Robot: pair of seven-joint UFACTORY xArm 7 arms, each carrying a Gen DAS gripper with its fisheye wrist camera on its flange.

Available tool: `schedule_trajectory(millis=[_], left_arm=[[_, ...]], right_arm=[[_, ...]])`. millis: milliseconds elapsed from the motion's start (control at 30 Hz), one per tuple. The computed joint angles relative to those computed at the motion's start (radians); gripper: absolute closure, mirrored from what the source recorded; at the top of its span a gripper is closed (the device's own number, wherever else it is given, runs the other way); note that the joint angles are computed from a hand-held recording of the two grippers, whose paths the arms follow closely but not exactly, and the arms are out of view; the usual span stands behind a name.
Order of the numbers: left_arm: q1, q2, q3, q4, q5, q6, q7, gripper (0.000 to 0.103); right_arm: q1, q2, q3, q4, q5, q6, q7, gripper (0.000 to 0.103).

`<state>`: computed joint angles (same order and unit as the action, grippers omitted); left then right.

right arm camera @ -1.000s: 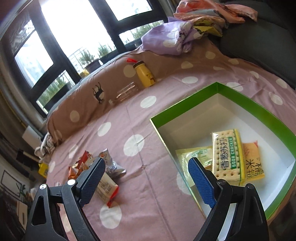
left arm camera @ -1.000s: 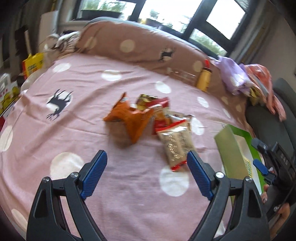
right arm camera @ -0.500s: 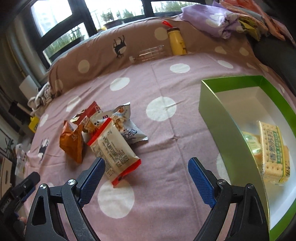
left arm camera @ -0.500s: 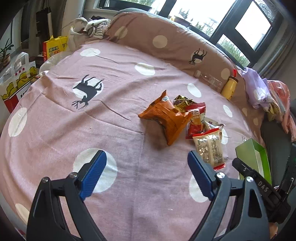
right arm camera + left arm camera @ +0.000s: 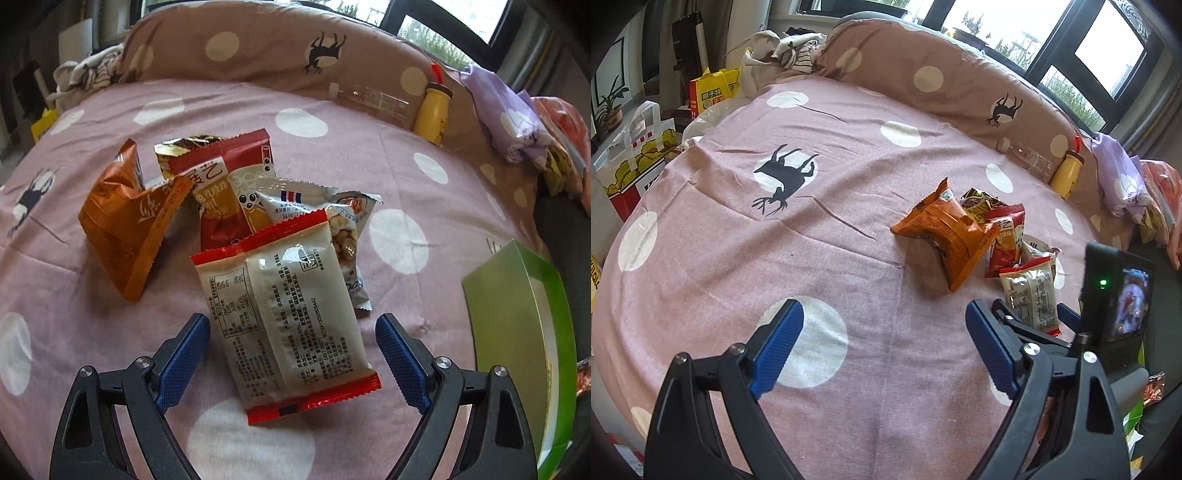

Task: Organize snacks
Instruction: 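Move the right gripper back toward the white-and-red bread packet, then close the right gripper on the white-and-red bread packet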

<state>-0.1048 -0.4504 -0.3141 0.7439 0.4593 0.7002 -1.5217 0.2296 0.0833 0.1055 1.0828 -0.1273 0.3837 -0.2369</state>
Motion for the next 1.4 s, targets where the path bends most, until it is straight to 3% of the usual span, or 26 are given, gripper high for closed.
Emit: schedule_trajectory(millis=[67,100,300,367,467,633,733,800,900,1033,1167,1267,1400], left_arm=[[-0.002,0.005,0.0,0.003,-0.002,0.001,0.002,0.013],[-0.004,0.006,0.001,0.004,-0.003,0.002,0.004,0.013],[-0.014,0.017,0.003,0.013,-0.007,0.021,0.015,0.013],[-0.015,0.018,0.004,0.014,-0.008,0.023,0.013,0.013],[-0.018,0.013,0.01,0.007,-0.015,0.022,0.009,0.013],[-0.017,0.003,0.014,-0.007,-0.025,-0.001,0.004,0.013],[-0.015,0.001,0.014,-0.011,-0.032,-0.012,0.004,0.013],[-0.016,0.001,0.016,-0.013,-0.042,-0.014,0.007,0.013],[-0.017,0.001,0.021,-0.018,-0.058,-0.027,0.011,0.013],[-0.044,0.01,0.055,-0.039,-0.121,-0.114,0.061,0.013],[-0.082,0.049,0.085,-0.038,-0.208,-0.202,0.161,0.015],[-0.104,0.086,0.093,-0.021,-0.26,-0.219,0.228,0.025],[-0.181,0.154,0.147,-0.01,-0.412,-0.292,0.388,0.048]], right_arm=[[-0.013,-0.008,0.011,-0.011,0.077,-0.012,-0.072,0.019],[-0.016,-0.012,0.013,-0.01,0.107,-0.003,-0.097,0.029],[-0.031,-0.052,0.021,-0.019,0.316,0.068,-0.245,0.032],[-0.034,-0.08,0.016,-0.022,0.448,0.129,-0.34,0.032],[-0.042,-0.109,-0.014,0.003,0.619,0.335,-0.442,0.032],[-0.058,-0.078,-0.031,0.055,0.656,0.548,-0.417,0.032],[-0.067,-0.073,-0.029,0.058,0.688,0.559,-0.404,0.029],[-0.081,-0.068,-0.038,0.071,0.734,0.601,-0.402,0.021],[-0.109,-0.057,-0.051,0.087,0.812,0.637,-0.401,0.021],[-0.152,-0.048,-0.068,0.104,0.941,0.698,-0.417,0.021],[-0.173,-0.027,-0.068,0.124,0.993,0.736,-0.414,0.021],[-0.178,-0.003,-0.06,0.138,0.981,0.741,-0.381,0.029],[-0.177,0.022,-0.046,0.15,0.952,0.738,-0.351,0.036]])
